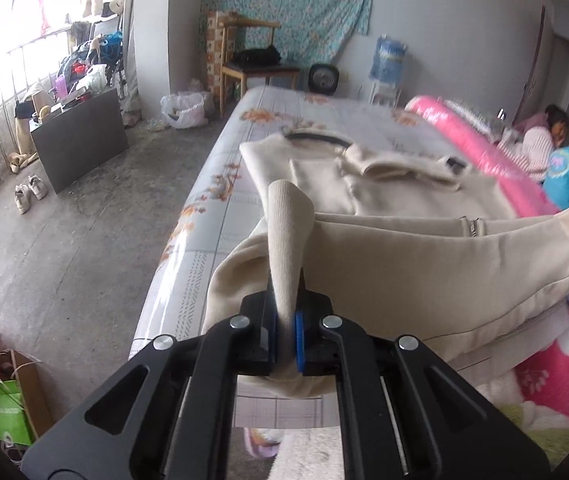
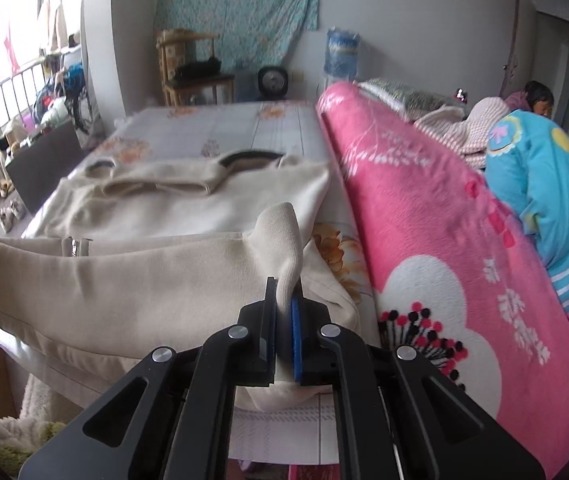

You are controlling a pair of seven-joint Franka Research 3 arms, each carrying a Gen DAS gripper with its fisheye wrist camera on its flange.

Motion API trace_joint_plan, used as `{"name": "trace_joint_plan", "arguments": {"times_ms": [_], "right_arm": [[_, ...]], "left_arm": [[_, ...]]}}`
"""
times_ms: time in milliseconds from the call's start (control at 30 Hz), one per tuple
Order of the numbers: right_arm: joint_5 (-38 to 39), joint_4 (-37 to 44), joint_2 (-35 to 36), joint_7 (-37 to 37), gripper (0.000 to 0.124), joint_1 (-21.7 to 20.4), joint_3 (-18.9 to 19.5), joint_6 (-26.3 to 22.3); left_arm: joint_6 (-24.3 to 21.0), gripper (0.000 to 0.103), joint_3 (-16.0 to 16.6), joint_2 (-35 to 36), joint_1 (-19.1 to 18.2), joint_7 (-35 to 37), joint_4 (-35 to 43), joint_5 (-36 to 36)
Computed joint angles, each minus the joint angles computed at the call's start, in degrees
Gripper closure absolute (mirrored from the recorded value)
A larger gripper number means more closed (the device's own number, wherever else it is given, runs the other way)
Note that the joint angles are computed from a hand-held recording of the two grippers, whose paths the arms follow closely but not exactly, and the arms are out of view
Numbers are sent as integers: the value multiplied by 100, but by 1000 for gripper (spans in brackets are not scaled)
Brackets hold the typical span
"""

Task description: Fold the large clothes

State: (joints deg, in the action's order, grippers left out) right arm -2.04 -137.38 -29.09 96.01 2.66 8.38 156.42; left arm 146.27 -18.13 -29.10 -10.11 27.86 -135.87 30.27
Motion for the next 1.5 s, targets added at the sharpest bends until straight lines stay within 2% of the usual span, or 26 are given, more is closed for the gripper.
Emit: {"name": "trace_joint_plan", "arguments": {"times_ms": [133,267,400,500,600,667,767,800,833,867,900,967,1000,1067,1133,1167,1233,1267,1300,1333,1433,1500], "right_arm": [[-2,182,38,49,118,-44,12,247],[38,711,520,-160,118,15,-90,462],[42,1646,1437,-490,118,112,-227,735],[531,2635,2348,-936,118,395,-507,720],[1570,3800,3363,-1538,118,539,-671,344],[2084,4635,4107,-1592,118,488,-681,-101],[1854,5785,5156,-913,112,558,-890,-1020],[1695,6071,5402,-699,105,590,-968,-1303],[1621,6258,5573,-521,99,582,-1004,-1529],[1650,6245,5586,-452,98,546,-981,-1577],[1755,6054,5483,-498,98,482,-914,-1454],[2125,5538,5146,-986,96,321,-674,-976],[2341,5432,5053,-1333,92,239,-538,-925],[2764,5458,5009,-2048,89,98,-314,-1350],[2937,5615,5094,-2275,89,79,-326,-1949],[2821,5624,5127,-2175,89,138,-435,-2184],[2463,5512,5135,-1811,89,259,-697,-2385],[2395,5429,5114,-1655,91,263,-778,-2385],[2314,5308,5036,-1476,106,270,-856,-2350],[2141,5149,4886,-1244,115,309,-955,-2289],[1665,4361,4174,-1152,112,423,-1024,-1684],[1994,3890,3708,-1725,112,331,-881,-1510]], "left_arm": [[134,97,-117,-111,182,-79,141,366],[337,97,-66,283,414,92,651,690],[524,97,12,1012,701,292,1465,1140],[404,97,69,1782,793,408,2274,1566],[363,97,356,2744,675,730,3187,1448],[148,93,530,3512,584,1256,3924,861],[-585,81,689,4444,426,1788,4903,336],[-973,74,865,4723,264,1896,5229,247],[-1156,74,841,4841,300,1943,5355,148],[-1108,74,890,4812,324,1936,5281,-59],[-837,74,947,4662,351,1864,5036,-209],[-17,73,986,4272,445,1852,4424,-497],[265,72,915,4150,529,2108,4212,-824],[461,70,692,3996,712,2884,3895,-1803],[231,70,609,4058,721,3296,3889,-2433],[75,70,650,4064,669,3274,3848,-2488],[-506,71,835,4142,474,2837,3888,-2129],[-616,73,852,4129,436,2720,3841,-2117],[-408,78,876,3998,448,2657,3626,-2119],[-519,79,875,3900,457,2636,3583,-2179],[-498,76,907,3469,349,2353,3303,-1753],[-194,74,855,3047,314,2463,2903,-1705]]}}
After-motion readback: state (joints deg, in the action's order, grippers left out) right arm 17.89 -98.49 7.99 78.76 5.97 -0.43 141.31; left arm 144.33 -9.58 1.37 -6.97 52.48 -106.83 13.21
